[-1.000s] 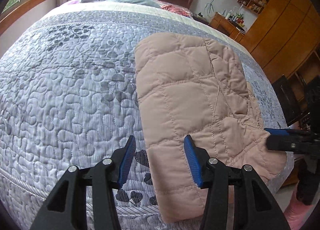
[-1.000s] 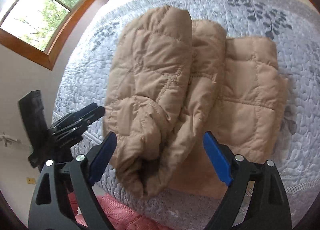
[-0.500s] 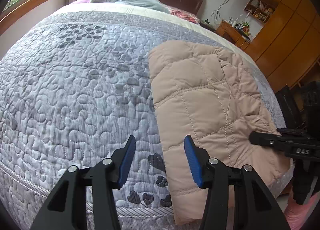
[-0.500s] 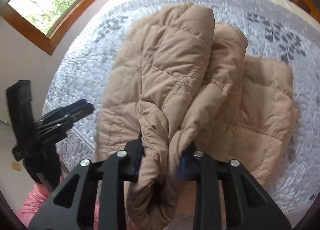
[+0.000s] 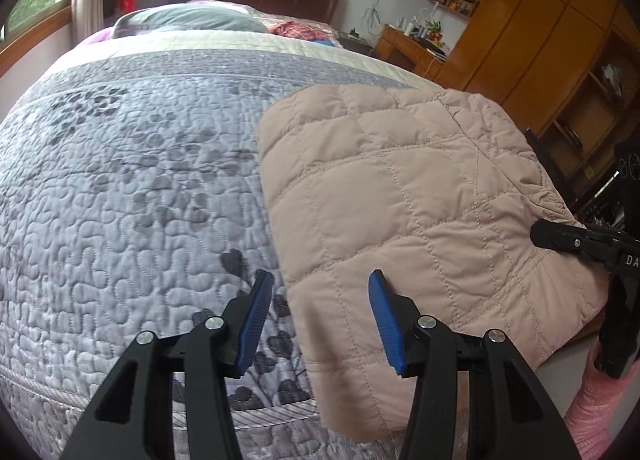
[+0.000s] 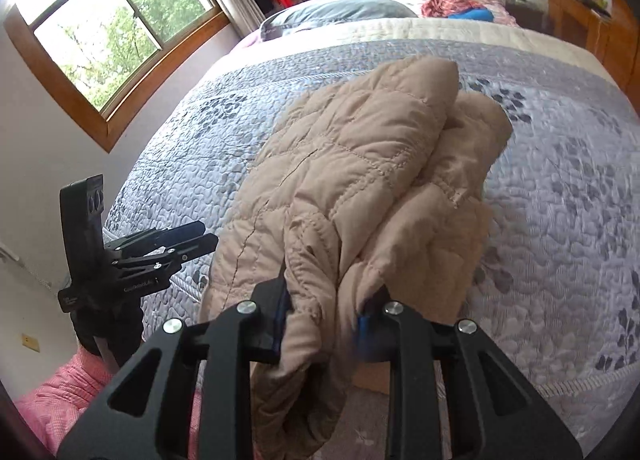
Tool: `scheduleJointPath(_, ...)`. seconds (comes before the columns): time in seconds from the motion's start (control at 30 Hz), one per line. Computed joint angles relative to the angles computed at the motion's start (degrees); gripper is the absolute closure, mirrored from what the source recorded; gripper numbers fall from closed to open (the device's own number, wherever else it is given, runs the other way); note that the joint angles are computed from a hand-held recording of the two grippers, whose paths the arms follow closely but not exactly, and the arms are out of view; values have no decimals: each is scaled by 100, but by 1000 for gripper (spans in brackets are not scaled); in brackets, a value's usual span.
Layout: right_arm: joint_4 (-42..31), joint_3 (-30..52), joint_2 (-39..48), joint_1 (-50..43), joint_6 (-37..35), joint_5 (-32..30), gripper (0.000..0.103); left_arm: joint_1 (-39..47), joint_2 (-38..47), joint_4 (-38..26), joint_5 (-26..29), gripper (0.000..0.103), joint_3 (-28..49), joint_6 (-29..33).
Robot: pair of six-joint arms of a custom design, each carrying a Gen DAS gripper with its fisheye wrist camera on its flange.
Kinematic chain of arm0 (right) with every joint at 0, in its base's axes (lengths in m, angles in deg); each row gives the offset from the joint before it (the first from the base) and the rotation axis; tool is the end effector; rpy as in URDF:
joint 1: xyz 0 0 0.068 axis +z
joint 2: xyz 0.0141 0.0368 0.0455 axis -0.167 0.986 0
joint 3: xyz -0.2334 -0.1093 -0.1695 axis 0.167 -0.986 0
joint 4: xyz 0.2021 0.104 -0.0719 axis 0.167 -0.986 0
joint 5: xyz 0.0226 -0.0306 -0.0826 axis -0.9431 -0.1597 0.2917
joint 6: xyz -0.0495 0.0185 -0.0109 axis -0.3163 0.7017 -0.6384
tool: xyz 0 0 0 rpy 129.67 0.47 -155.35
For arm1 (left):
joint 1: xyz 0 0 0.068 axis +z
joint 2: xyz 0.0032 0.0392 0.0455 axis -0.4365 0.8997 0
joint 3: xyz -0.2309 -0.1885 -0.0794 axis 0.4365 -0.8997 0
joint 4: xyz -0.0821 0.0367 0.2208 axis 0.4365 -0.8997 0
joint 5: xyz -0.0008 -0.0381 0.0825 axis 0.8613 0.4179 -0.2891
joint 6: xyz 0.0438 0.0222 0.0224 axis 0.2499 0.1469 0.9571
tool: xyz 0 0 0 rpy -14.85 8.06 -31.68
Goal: Fold large clothes
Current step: 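Grasp the folded coat edge with the right tool and lift it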
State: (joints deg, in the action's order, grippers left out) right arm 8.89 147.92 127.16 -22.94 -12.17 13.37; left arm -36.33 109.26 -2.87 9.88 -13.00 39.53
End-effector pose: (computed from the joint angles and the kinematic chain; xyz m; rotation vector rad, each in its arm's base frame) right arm 0.2827 -0.0461 0.3227 -0.5846 2.5619 0.6303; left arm 0.3192 -0.0642 0.2585 -0.0824 2.5031 -0.3880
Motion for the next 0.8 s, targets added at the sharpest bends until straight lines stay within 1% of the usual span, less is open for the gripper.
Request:
scheduleJointPath(0.03, 42, -52, 22, -19, 35, -2, 78, -90, 49, 7, -57, 52, 30, -3)
scheduleJointPath(0.13, 74, -208, 186, -297, -191, -68, 77, -253, 173, 21, -145, 52, 73, -15)
scheduleJointPath(0.3, 529, -764, 581, -538, -261, -44, 73, -385, 390, 138, -211, 51, 14, -25)
scheduleJointPath(0.37, 786, -1010, 812, -643, -297, -62, 72, -429, 448, 191, -284, 46, -14, -14)
scheduleJointPath(0.43, 1002, -1192, 1014, -706, -273, -192, 71, -467, 488, 228, -374, 45, -34, -33)
scheduleJointPath(0.6, 1443, -1535, 887, -630, -200, -439, 72, -430, 224, 197, -369, 46, -120, -113)
scheduleJointPath(0.7, 1472, -1580, 738, -467, -307, -568, 72, -567, 84, 283, -657, 46, -182, -67)
scheduleJointPath(0.73, 1527, -1598, 725, -372, -283, -552, 72, -612, 98, 311, -735, 46, -179, -48)
scheduleJointPath(0.8, 1726, -1622, 789, -202, -41, -308, 72, -651, 232, 313, -782, 46, -127, -16)
